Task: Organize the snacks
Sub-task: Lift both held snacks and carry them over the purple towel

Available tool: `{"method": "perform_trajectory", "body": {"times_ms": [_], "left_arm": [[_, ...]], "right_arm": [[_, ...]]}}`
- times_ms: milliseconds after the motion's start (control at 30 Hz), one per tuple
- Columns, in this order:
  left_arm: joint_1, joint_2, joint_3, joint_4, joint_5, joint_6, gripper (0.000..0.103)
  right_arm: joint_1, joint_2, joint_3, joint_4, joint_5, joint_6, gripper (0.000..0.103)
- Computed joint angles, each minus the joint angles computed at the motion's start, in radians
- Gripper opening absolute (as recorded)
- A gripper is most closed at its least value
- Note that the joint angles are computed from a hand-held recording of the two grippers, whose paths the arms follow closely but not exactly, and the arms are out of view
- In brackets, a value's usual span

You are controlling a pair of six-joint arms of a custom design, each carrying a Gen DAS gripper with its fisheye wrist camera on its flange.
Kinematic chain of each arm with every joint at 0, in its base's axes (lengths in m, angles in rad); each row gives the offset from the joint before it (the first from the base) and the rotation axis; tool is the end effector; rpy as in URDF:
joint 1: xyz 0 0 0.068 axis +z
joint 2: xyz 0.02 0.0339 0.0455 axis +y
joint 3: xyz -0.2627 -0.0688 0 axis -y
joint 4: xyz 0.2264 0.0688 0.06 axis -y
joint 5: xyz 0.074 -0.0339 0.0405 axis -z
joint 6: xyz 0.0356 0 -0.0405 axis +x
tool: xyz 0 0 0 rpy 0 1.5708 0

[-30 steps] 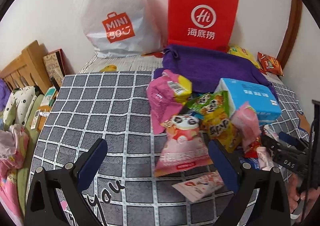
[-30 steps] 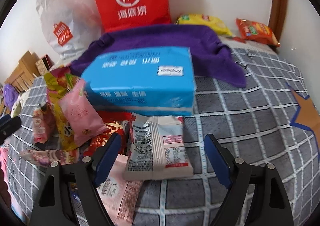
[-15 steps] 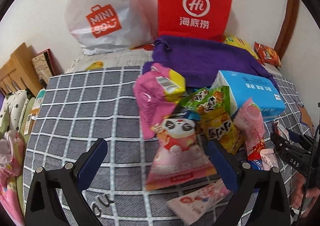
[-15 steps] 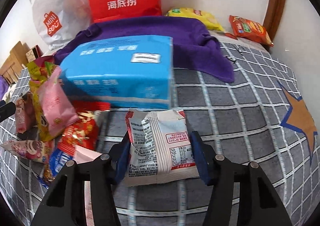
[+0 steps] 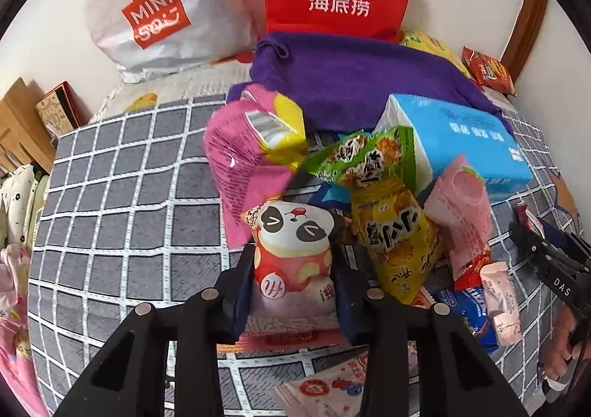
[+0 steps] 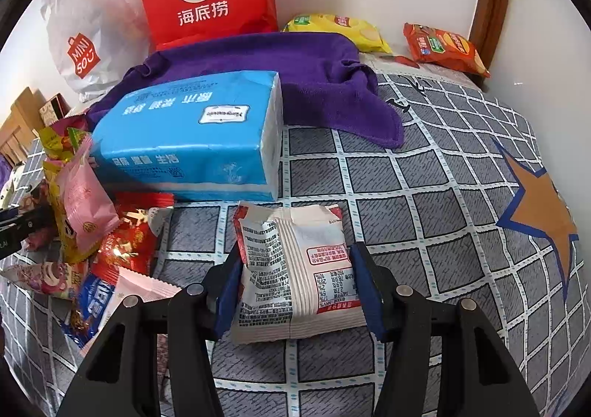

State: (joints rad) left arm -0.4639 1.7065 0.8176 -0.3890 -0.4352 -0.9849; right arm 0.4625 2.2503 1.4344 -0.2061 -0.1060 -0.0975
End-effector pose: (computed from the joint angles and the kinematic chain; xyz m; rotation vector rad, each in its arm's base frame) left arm 0.2531 -0.1098 0.1341 -0.7610 2.5215 0.1786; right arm 0.3930 0.2001 0.1007 -0.7581 2.4956 0.2693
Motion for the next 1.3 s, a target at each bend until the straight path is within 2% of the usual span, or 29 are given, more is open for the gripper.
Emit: {"method": "perform_trajectory", "body": {"times_ms": [133, 200, 333, 467, 567, 633, 700, 767, 1000, 1033, 1067, 1167, 1300], "left_arm": [[-0.016, -0.054, 0.003, -0.042, -0.016, -0.006, 0.035], [-0.031, -0.083, 0.006, -0.067, -0.027, -0.017, 0.036], [-0.064, -0.125, 0.014, -0.112, -0.058, -0.049, 0.035], [-0.086, -0.154, 0.015, -0.139, -0.071, -0.068, 0.036], [-0.089, -0.166, 0.016, -0.140, -0.076, -0.072, 0.036], [-0.083, -0.173, 0.007, -0.121, -0.065, -0.062, 0.036], [-0.075, -0.174, 0.004, -0.102, -0.057, -0.051, 0.036], [-0.069, -0.168, 0.007, -0.093, -0.051, -0.043, 0.036], [-0.053, -0.144, 0.033, -0.073, -0.045, -0.003, 0.036], [-0.052, -0.141, 0.039, -0.072, -0.045, 0.003, 0.036], [-0.051, -0.138, 0.044, -0.070, -0.046, 0.009, 0.036], [-0.050, -0.134, 0.059, -0.064, -0.050, 0.030, 0.036], [-0.047, -0.133, 0.092, -0.070, -0.055, 0.056, 0.036]], "right_arm": [[0.006, -0.036, -0.015, 0.002, 0.008, 0.007, 0.049], [0.003, -0.061, -0.029, 0.005, -0.003, 0.007, 0.034], [-0.003, -0.087, -0.031, -0.017, -0.032, 0.009, 0.025], [-0.021, -0.102, -0.064, 0.002, -0.040, 0.004, 0.027], [-0.036, -0.094, -0.062, -0.002, -0.045, -0.011, 0.048], [-0.040, -0.094, -0.072, 0.018, -0.046, -0.014, 0.051], [-0.042, -0.081, -0.056, 0.008, -0.070, -0.019, 0.063], [-0.036, -0.058, -0.030, -0.005, -0.073, -0.017, 0.067], [-0.004, 0.044, 0.060, -0.046, -0.012, -0.017, 0.067], [-0.001, 0.046, 0.051, -0.027, 0.000, -0.021, 0.064], [0.000, 0.039, 0.032, 0.003, 0.008, -0.024, 0.057], [-0.012, 0.039, 0.043, -0.014, -0.013, -0.032, 0.053], [-0.028, 0.011, 0.033, -0.025, -0.022, -0.041, 0.052]]}}
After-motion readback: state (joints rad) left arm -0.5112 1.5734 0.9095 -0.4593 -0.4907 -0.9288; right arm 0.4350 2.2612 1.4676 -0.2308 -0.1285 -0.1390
